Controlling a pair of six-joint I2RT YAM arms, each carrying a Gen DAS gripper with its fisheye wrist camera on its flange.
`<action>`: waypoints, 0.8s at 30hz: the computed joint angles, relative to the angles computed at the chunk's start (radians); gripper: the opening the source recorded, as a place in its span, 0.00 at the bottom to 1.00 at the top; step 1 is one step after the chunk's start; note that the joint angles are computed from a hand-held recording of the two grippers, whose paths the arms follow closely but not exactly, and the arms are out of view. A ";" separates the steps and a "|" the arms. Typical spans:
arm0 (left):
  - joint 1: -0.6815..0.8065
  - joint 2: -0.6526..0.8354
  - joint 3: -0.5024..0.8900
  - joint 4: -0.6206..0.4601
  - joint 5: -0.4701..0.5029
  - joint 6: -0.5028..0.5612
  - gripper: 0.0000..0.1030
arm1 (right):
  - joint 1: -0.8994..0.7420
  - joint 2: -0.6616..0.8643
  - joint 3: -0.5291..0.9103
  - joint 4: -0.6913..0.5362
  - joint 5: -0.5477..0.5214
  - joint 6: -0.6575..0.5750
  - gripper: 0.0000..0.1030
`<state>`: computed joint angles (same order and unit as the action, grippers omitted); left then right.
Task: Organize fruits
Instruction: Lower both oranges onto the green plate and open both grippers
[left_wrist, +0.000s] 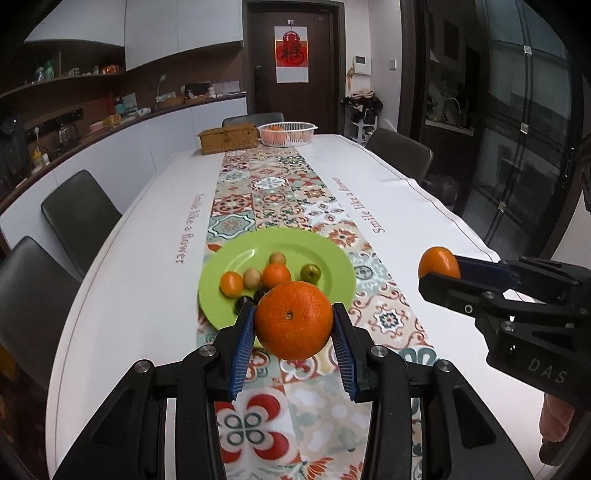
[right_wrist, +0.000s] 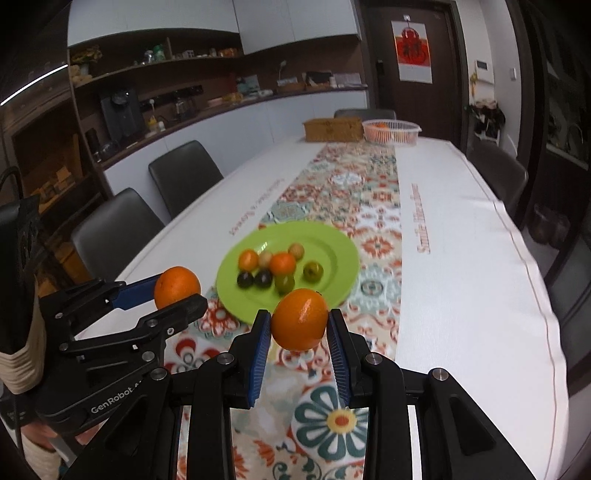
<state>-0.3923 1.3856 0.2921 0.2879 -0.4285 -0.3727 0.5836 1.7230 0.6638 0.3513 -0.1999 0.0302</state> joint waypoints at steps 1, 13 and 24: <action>0.011 0.001 0.003 0.001 0.005 0.009 0.39 | 0.003 0.006 0.010 0.001 0.004 -0.001 0.31; 0.243 0.226 0.094 0.180 0.172 0.182 0.39 | 0.017 0.225 0.258 -0.037 0.018 -0.008 0.31; 0.419 0.613 0.353 0.275 0.317 0.276 0.39 | 0.007 0.542 0.618 -0.148 0.009 0.000 0.31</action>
